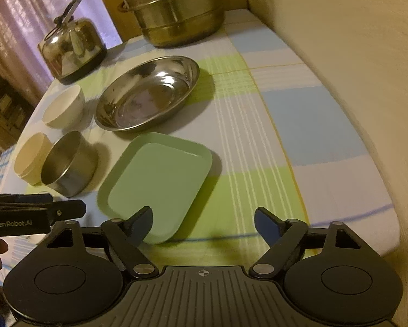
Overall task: Organize plates and bowls
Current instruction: 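Move the right tool to the green square plate and grip its rim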
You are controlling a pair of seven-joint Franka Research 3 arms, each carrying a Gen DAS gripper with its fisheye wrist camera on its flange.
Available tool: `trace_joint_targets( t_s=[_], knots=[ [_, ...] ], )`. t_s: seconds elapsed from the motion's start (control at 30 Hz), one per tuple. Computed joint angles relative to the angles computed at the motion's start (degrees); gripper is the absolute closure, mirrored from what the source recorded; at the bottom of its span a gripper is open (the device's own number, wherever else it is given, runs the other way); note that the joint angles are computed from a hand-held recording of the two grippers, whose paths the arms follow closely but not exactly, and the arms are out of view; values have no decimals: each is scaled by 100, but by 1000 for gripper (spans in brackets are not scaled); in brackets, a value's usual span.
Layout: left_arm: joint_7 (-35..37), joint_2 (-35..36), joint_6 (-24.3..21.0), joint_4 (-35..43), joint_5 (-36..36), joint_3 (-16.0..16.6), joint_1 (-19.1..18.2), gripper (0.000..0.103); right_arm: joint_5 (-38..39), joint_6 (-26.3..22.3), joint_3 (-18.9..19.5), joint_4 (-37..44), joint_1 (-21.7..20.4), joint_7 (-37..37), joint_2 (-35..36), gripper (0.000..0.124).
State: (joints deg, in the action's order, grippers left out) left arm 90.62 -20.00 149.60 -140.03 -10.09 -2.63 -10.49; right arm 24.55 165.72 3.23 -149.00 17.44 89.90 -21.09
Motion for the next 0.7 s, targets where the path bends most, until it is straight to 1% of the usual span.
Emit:
trace_joint_targets(
  t_s=[0.07,0.13,0.2,0.27,0.33,0.37,0.5,0.6,0.67,0.7],
  knots=[
    [-212,146,53,66,124,-108,67,40,156,81,-195,130,161,-321,230,48],
    [-414,270,81,118,273,-196,126,48,366,151,-331,267,273,-635,448,52],
    [-595,395,83,184,354,-241,158,50,676,206,-463,406,389,-1021,642,56],
    [-731,504,86,236,412,-269,178,57,885,237,-474,540,386,-1280,820,61],
    [-847,585,67,275,464,-296,195,61,1222,259,-525,675,427,-1644,972,63],
    [-923,614,64,280,512,-319,211,65,1361,248,-529,742,419,-1807,1037,65],
    [-1174,707,19,322,630,-363,250,68,1795,264,-455,977,324,-2339,1277,71],
    [-1307,743,37,323,680,-375,267,72,2101,265,-393,1170,236,-2677,1473,77],
    [-1398,768,32,336,723,-384,282,75,2349,187,-360,1299,177,-2962,1590,87],
    [-1448,767,42,324,760,-397,288,76,2407,156,-326,1347,136,-3048,1635,89]
  ],
)
